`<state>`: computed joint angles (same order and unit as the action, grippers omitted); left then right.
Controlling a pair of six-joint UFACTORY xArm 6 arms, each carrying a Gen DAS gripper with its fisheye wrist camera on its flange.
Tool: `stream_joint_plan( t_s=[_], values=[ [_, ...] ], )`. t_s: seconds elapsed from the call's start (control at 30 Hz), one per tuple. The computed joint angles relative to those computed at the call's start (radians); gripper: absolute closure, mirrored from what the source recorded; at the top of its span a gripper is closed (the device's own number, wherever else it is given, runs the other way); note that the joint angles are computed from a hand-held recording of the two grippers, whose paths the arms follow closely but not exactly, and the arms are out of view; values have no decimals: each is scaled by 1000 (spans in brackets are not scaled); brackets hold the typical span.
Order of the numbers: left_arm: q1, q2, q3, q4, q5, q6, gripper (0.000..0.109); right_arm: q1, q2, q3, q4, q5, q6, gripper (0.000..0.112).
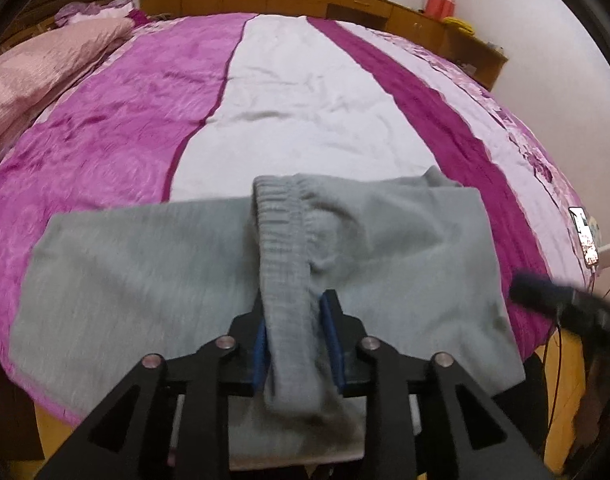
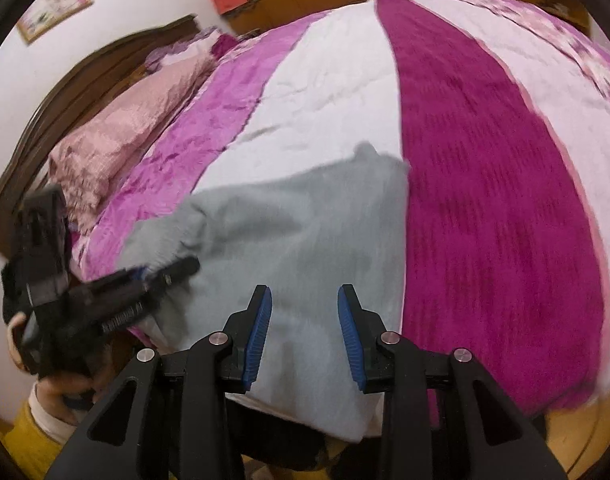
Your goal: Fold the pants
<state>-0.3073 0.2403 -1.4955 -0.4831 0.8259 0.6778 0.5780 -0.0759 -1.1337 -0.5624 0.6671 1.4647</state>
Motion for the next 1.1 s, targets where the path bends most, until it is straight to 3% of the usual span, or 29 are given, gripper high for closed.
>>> stream_joint_plan(
  t_s=[0.2,0.33,0.47,0.67,0.93,1.1],
  values=[
    [80,0,-26,-96,116,-49,67,-48,144,-204,181,51,-358,76],
    [104,32,-53,-125,180,-78,66,-78,282,-379,330,67,-607,72],
    [106,36,-50,-152,205,-53,66,-97,439,-593,415,179,-806,70],
    [101,42,-42,-168,198,-13,66,-117,624,-830,456,353,-971,70],
    [107,67,-53,-201,201,10,66,-160,635,-802,582,306,-1121,69],
    [89,46,-20,-169,156,21,66,-154,660,-869,533,332,-1106,69]
  ],
)
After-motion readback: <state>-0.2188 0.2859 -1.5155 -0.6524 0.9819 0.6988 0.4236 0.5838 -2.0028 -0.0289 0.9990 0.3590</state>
